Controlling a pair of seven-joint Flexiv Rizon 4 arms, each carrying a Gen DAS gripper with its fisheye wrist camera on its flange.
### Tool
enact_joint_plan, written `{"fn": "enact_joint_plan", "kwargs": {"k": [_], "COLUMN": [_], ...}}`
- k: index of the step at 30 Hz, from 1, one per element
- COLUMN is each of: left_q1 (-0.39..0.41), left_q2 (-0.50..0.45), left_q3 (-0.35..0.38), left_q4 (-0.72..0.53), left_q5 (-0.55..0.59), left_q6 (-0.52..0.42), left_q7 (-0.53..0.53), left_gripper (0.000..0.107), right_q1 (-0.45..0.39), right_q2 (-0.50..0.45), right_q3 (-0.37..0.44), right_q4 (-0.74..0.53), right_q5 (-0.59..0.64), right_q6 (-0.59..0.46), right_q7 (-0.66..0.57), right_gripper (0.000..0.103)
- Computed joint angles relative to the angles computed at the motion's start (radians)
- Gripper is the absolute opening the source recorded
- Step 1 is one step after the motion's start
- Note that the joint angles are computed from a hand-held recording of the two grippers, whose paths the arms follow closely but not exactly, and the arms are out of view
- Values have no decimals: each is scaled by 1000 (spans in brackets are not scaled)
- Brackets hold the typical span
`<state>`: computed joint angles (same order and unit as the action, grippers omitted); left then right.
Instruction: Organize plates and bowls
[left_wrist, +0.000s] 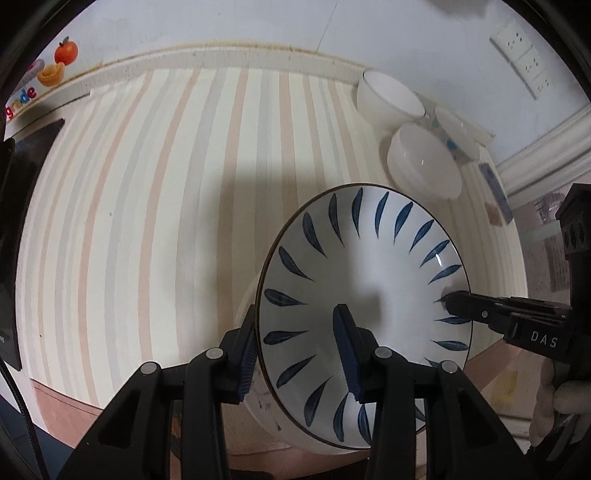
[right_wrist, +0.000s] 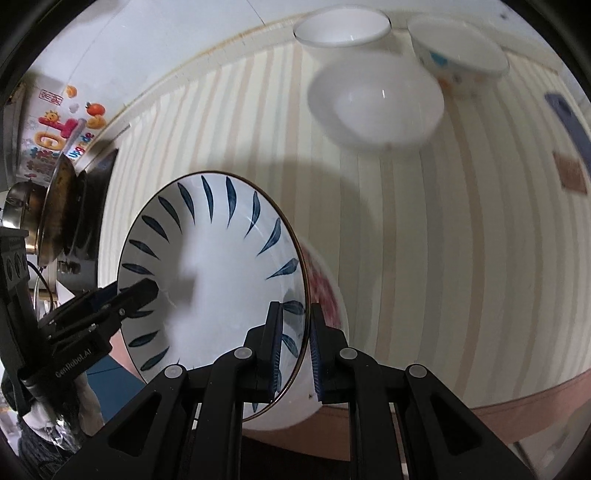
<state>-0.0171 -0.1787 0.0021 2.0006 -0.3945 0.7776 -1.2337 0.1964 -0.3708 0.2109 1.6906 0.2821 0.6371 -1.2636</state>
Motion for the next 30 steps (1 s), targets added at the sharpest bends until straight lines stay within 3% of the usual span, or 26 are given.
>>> {"fn": "enact_joint_plan", "kwargs": {"k": [10,22,30], "left_q1": [-6,-15,-4], "left_q2": [-8,-11,-9], "left_q3": [3,2,3], "left_q4": [35,43,44], "left_q5": [45,85,46], "left_q6": [-1,9,-14], "left_q7": [-6,-8,-4], "left_gripper": [36,36,36], "right_q1": [8,27,9], "right_q2": [24,-15,-16], "right_q3": [5,7,16], "right_q4": [90,65,70], "right_q5": [2,-22,26], "right_q6": [36,45,64], "right_q7": [8,48,65], "right_gripper": [16,16,19]}}
